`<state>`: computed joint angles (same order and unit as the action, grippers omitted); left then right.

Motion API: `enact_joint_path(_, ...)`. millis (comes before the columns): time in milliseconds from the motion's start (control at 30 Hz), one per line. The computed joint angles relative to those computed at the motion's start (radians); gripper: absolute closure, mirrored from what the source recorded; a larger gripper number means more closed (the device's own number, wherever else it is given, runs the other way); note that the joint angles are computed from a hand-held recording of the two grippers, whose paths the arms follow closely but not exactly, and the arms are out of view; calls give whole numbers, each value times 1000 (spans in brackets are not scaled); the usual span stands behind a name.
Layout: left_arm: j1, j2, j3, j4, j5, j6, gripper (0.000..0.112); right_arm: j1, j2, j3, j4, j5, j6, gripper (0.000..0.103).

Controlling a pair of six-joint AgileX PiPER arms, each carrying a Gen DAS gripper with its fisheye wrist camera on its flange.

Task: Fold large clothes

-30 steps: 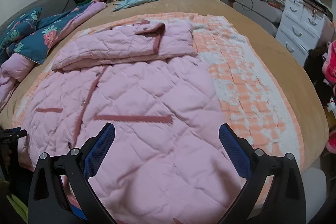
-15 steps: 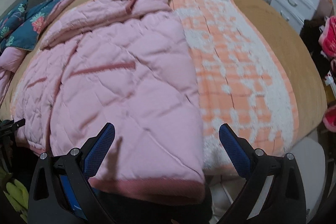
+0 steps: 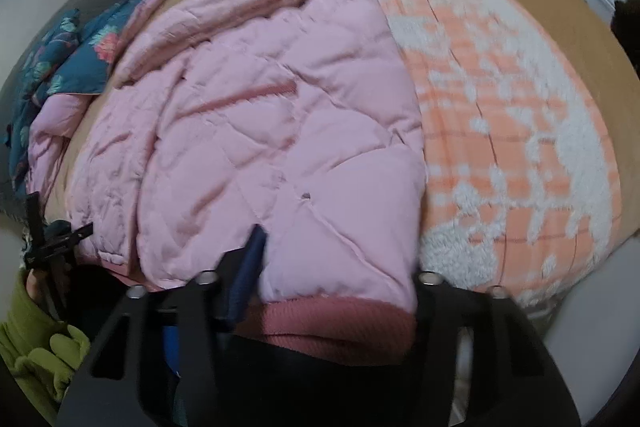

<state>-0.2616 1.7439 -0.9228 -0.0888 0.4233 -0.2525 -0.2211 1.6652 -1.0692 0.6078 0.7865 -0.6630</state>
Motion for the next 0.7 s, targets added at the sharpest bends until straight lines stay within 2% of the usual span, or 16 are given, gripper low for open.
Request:
enact_joint_path(33, 2, -2, 3, -9, -3, 11, 19, -10, -15, 9, 48, 2, -42, 70)
enact_joint_path(67, 5, -4, 6, -28, -3, 34, 20, -22, -34, 22, 108, -1, -97, 73)
enact_joint_path(167, 30, -19, 21, -126, -7, 141, 39, -36, -85, 41, 230, -7, -198, 77)
enact_joint_path(233, 35, -38, 29, -151, -12, 171, 66, -38, -100, 32, 283, -9, -230, 78)
enact_joint_path(267, 29, -55, 35, -126, -17, 151, 72, -40, -105, 23, 311, -7, -243, 79)
enact_joint_path(300, 23, -70, 40, -107, -22, 139, 86, -42, -108, 11, 336, -3, -252, 79)
enact_joint_path(333, 17, -86, 45, -94, -27, 132, 94, -39, -110, 1, 350, -7, -251, 80)
enact_joint_path(433, 11, -135, 50, -96, -41, 151, 104, -32, -107, -32, 403, -11, -269, 80)
enact_joint_path(700, 25, -197, -47, -108, -42, 178, 106, -25, -52, -144, 497, -23, -271, 82)
